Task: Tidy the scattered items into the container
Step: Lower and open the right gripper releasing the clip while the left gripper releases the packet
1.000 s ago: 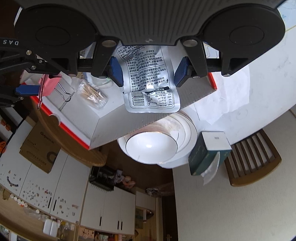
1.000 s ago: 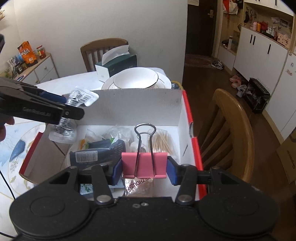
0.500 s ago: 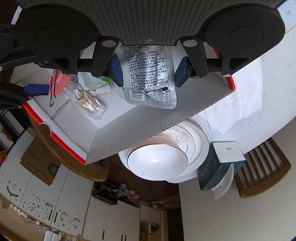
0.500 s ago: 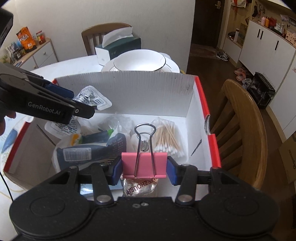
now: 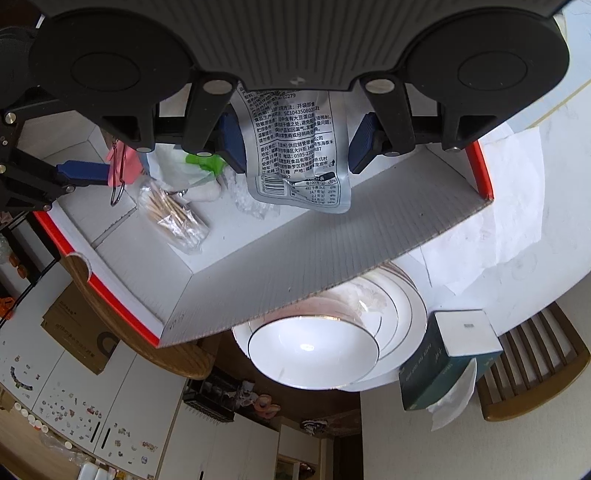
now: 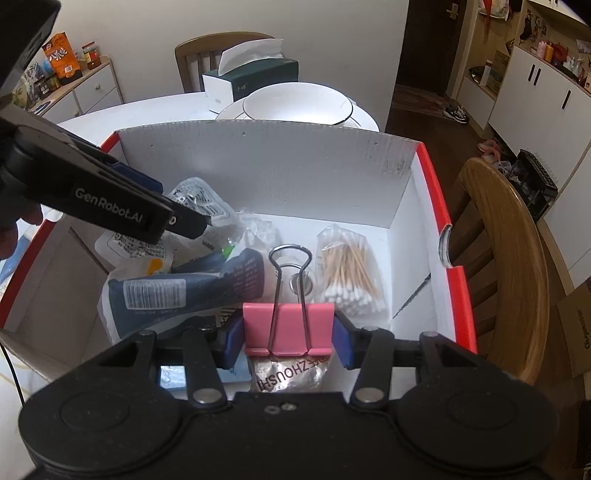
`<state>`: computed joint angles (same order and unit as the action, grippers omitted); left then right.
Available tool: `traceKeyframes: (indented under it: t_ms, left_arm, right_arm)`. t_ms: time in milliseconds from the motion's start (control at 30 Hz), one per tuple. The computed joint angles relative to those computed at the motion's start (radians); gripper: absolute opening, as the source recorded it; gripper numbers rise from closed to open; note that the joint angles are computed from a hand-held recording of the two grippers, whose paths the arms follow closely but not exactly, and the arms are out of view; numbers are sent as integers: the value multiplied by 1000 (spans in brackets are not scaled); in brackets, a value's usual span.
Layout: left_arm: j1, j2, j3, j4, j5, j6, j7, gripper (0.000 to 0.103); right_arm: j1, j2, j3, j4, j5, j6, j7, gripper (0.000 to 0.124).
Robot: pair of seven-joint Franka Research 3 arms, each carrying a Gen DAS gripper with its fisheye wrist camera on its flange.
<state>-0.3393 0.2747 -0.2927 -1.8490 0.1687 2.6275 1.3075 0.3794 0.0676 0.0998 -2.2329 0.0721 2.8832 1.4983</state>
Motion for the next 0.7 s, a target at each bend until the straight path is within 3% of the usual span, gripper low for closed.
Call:
traceKeyframes:
  t_ms: [467, 700]
  left_arm:
    - [10, 2, -11, -13, -38, 13, 26, 60]
    - [15, -17, -18, -44, -59, 45, 49, 62]
  right_arm:
    - [2, 11, -4, 10, -21, 0, 2, 49]
    - [-1, -10, -2, -7, -11, 11, -23, 58]
